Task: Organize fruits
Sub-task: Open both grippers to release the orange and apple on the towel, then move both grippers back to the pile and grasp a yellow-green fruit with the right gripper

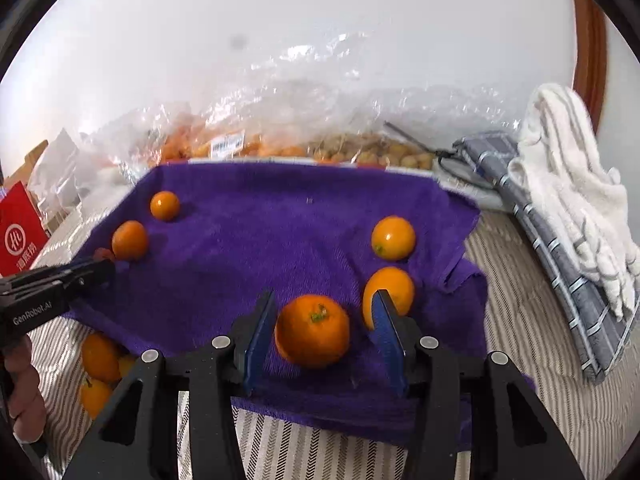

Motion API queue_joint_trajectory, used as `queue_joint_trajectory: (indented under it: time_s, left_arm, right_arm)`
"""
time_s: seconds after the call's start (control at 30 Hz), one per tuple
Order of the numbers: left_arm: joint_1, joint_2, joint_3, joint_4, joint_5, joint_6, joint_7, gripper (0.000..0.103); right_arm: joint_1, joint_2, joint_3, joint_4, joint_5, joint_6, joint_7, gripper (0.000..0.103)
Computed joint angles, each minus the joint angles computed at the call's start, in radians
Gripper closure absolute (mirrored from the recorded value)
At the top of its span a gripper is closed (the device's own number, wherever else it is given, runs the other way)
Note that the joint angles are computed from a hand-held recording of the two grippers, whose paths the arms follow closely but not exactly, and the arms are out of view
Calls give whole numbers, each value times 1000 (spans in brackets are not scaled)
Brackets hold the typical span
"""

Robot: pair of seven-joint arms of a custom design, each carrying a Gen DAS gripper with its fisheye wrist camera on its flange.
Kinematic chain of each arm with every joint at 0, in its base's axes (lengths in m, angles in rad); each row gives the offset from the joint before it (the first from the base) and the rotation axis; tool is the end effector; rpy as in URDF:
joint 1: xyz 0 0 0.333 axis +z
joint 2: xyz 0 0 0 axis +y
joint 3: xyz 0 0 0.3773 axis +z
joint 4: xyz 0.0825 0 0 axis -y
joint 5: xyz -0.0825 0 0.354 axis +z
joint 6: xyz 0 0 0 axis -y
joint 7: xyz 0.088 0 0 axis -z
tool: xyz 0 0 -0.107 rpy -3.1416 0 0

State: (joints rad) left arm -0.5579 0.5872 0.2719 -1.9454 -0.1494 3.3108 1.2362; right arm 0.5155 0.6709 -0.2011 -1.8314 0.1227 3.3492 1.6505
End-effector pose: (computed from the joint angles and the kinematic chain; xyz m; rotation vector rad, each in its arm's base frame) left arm 0.6515 -0.2102 0.3569 -1.8875 1.7078 -0.9096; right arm 0.6734 0.2387 0.3456 -1.8407 1.5008 -0.6819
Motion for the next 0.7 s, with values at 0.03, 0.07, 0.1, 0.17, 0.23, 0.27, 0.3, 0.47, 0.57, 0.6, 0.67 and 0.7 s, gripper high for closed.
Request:
queue_joint_trajectory:
  time_s: [0.03, 0.07, 0.1, 0.17, 0.23, 0.27, 0.3, 0.47, 0.57, 0.6, 0.67, 0.7]
  left_arm:
    - [5, -2, -6, -4, -2, 9, -3, 73]
    - [24, -8, -29, -10, -2, 22, -2, 71]
    - [49, -14, -58, -17, -1, 39, 1, 70]
    - [56, -20, -71, -36, -14, 92, 16, 59]
    - [-3, -14, -14, -49, -64, 135, 50, 56]
    - [-19, -14, -1, -50, -82, 140, 68, 55]
    - [-10, -18, -12, -50, -88, 138, 82, 55]
    - [29, -44, -72, -83, -101, 202, 122, 55]
    - [-118, -24, 63, -74, -282, 206, 238, 57]
    - [-105, -30, 49, -73, -282, 199, 248, 57]
    - [-78, -44, 15, -81, -295, 212, 263, 57]
    - [-79, -51, 10, -94, -309, 234, 276, 57]
  right_arm:
    - [11, -1, -12, -7, 4, 16, 0, 54]
    - [23, -4, -27, -15, 11, 29, -2, 54]
    - [32, -9, -36, -22, 19, 35, -6, 54]
    - [8, -21, -7, -31, 19, 50, -13, 54]
    - [-31, -29, 40, -37, 15, 73, -15, 54]
    - [-61, -33, 74, -32, 7, 58, -15, 54]
    - [-84, -38, 99, -30, 2, 45, -12, 54]
    - [-176, -83, 202, -54, -29, -16, 17, 54]
    - [-137, -110, 164, -87, -31, -27, 35, 54]
    - [-133, -122, 166, -109, -36, -13, 36, 54]
    - [-150, -143, 197, -156, -51, 24, 35, 54]
    - [-149, -152, 203, -174, -55, 34, 35, 56]
